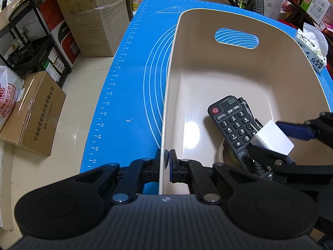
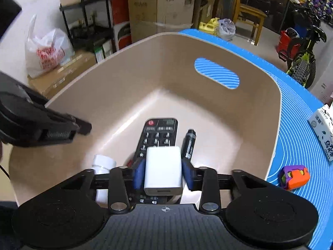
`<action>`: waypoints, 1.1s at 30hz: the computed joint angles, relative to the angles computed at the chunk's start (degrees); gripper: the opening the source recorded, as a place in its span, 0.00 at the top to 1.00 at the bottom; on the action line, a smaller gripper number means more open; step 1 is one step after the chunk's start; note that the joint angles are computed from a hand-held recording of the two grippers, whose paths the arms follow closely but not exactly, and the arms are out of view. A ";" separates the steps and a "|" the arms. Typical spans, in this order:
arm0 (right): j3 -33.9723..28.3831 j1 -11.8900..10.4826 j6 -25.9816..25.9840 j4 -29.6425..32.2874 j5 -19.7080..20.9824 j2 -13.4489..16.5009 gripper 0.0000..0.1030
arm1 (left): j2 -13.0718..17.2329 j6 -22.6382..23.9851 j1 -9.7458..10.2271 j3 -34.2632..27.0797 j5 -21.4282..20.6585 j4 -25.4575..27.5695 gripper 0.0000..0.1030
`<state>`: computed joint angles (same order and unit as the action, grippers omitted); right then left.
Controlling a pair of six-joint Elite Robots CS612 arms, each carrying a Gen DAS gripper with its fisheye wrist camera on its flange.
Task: Organize rigid objects
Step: 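Carry the white charger into the bin with the right gripper and release, then move the right gripper to the orange-purple toy and grasp it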
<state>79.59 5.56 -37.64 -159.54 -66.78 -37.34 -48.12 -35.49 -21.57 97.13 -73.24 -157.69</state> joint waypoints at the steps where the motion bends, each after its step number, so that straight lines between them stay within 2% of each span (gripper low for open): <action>1: 0.15 -0.15 0.19 -0.59 0.57 -0.03 0.41 | 0.03 -0.02 -0.01 -0.05 0.02 0.04 0.94; 6: 1.57 -0.39 -1.35 -4.31 1.58 -0.35 0.35 | 0.01 0.00 0.01 -0.01 -0.05 -0.04 0.93; 11: 2.61 -1.53 -0.02 -7.38 5.45 -1.00 0.26 | 0.00 -0.04 0.01 0.00 -0.02 -0.02 0.93; 17: 2.77 -3.27 4.91 -12.02 9.46 -1.37 0.19 | 0.02 -0.02 0.01 -0.02 -0.03 -0.03 0.93; 22: 1.81 -4.75 11.89 -17.02 11.51 -0.48 0.13 | 0.02 0.03 -0.01 -0.04 0.01 0.04 0.93; 24: 1.19 -5.24 14.01 -18.58 11.21 0.07 0.13 | 0.00 -0.01 0.01 0.02 -0.03 -0.05 0.93; 28: -0.35 -6.07 17.01 -20.45 8.67 1.43 0.03 | 0.00 -0.03 0.01 0.01 -0.02 -0.02 0.93; 33: -2.44 -6.64 18.56 -21.48 2.66 3.52 0.02 | 0.00 0.01 0.01 -0.01 0.00 0.01 0.93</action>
<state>77.14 -1.08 -19.08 -181.01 -64.12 -33.81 -48.12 -35.49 -21.56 97.12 -73.24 -157.68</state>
